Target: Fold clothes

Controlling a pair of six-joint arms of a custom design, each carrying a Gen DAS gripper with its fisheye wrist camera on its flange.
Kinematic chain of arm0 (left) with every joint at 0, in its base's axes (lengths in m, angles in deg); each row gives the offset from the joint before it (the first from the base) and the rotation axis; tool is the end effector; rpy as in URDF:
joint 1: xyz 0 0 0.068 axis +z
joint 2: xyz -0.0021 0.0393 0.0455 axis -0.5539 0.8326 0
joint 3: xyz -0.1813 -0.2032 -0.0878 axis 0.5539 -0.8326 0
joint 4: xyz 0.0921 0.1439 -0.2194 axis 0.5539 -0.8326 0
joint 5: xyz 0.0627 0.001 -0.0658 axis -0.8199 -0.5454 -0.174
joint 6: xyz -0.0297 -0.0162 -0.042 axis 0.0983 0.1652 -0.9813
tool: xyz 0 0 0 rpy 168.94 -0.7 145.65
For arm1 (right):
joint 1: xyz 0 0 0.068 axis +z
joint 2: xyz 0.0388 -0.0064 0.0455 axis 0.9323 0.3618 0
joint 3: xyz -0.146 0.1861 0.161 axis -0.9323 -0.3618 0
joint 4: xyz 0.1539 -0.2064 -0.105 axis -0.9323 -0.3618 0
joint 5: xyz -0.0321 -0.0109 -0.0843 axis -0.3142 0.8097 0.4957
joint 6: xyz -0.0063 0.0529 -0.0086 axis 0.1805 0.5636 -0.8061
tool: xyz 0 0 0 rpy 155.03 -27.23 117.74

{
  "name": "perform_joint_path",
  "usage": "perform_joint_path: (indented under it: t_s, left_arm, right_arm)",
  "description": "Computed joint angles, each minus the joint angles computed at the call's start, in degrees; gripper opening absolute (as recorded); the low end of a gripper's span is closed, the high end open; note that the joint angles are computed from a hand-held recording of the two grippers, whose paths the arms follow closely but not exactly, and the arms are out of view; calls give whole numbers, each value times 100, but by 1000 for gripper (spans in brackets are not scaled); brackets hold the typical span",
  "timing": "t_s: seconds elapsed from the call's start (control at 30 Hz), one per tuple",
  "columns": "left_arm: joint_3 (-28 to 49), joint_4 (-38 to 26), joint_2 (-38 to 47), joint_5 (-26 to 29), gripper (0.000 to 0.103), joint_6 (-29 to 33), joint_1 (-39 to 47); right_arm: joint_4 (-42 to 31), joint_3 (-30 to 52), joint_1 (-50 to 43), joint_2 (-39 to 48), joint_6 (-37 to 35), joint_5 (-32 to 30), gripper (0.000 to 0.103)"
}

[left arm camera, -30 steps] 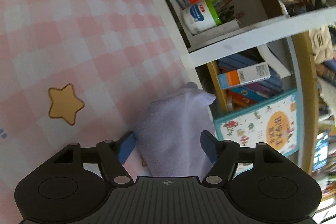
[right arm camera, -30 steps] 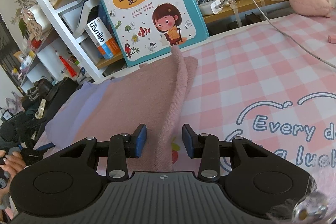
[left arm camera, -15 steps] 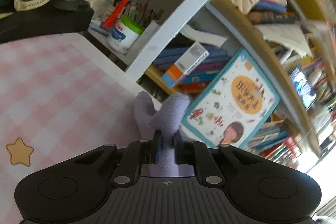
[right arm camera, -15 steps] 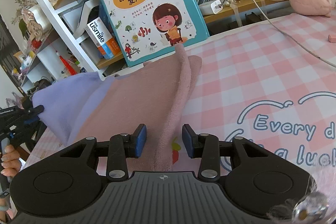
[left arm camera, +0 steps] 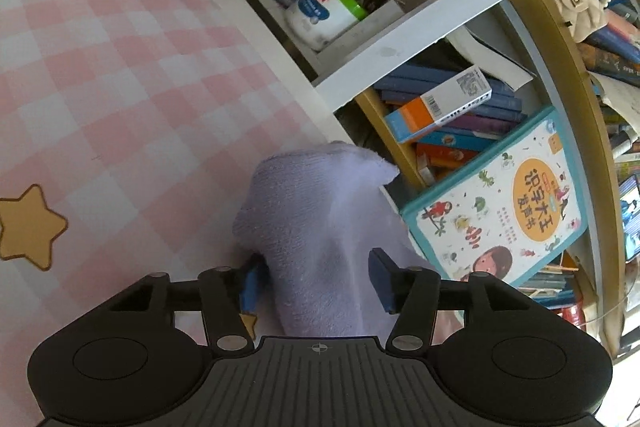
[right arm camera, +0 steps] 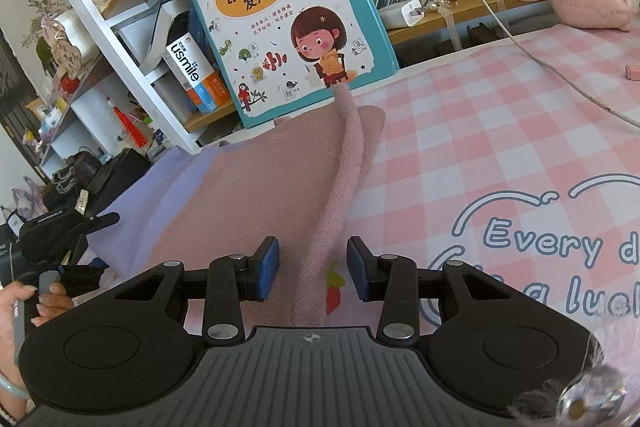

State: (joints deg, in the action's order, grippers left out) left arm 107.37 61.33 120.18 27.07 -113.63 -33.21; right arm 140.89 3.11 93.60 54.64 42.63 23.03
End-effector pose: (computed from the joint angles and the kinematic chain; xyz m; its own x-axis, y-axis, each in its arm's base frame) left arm 0.2717 -0.0115 0.0810 -0.5927 -0.6604 -0.4610 -0.1466 0.6513 -0.7445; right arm 0.1700 0.0778 0.0763 -0.6086 0.3719 -0.7009 -0.0528 0.8624 0.5034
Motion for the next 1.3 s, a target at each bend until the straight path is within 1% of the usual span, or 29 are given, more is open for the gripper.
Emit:
perform_joint_path:
  t_s: [0.03,0.07,0.1,0.13,0.17,0.2,0.23,0.33,0.47,0.63,0.73,0.8,0.87,0.97,1.0,1.1,1.13,1.3]
  left_arm:
    - [15,-8,11,-31,49,58,-13]
    - [34,-86,-6,-104,45,164,-41]
    - [60,-187,-24,-178,31,281,-64]
    - [81,-262,-24,-198,23,376,-52]
    - [64,-227,10,-121,21,404,11]
    - [50,-197,42,-21,18,405,82]
    - [23,-168,52,110,17,371,165]
    - [-152,-83,-52,371,16,390,409]
    - [-452,-214,-368,716,16,730,1017]
    - [-699,-640,-681,1417,16,1385,2198]
    - [-781,-1017,-902,1756,17,1856,2852]
    - [-810,-1139,-962,1883,17,2051,3137]
    - [-792,-1120,-882,1963,17,2080,3303]
    - [-708,-1079,-663,2093,20,2040,3451]
    - [-686,-1037,-594,2105,22,2006,3452]
    - [-675,-902,-474,2155,23,1953,3475]
    - [-677,-886,-463,2171,24,1944,3485]
    - [-659,-866,-368,2383,24,1922,3610]
  right_arm:
    - [8,-3,1,4,-3,2,36]
    - [-9,3,11,-1,-10,18,36]
    - [-34,9,22,-14,-17,34,36]
    - [-61,16,32,-28,-24,51,36]
    - [-29,20,11,6,9,-36,34]
    - [15,23,-11,51,42,-127,29]
    - [61,27,-34,99,76,-219,27]
    - [12,73,201,102,204,-41,26]
    - [4,185,552,190,342,-6,26]
    - [-50,517,1131,451,417,-45,25]
    - [-311,824,1526,543,325,83,25]
    - [-440,1000,1691,614,233,133,25]
    - [-562,1155,1784,675,138,143,25]
    - [-750,1321,1772,703,3,67,25]
    - [-828,1358,1732,684,-36,16,27]
    - [-982,1431,1621,642,-150,-53,33]
    - [-1062,1472,1604,623,-251,-16,35]
    - [-1426,1701,1654,566,-1193,220,36]
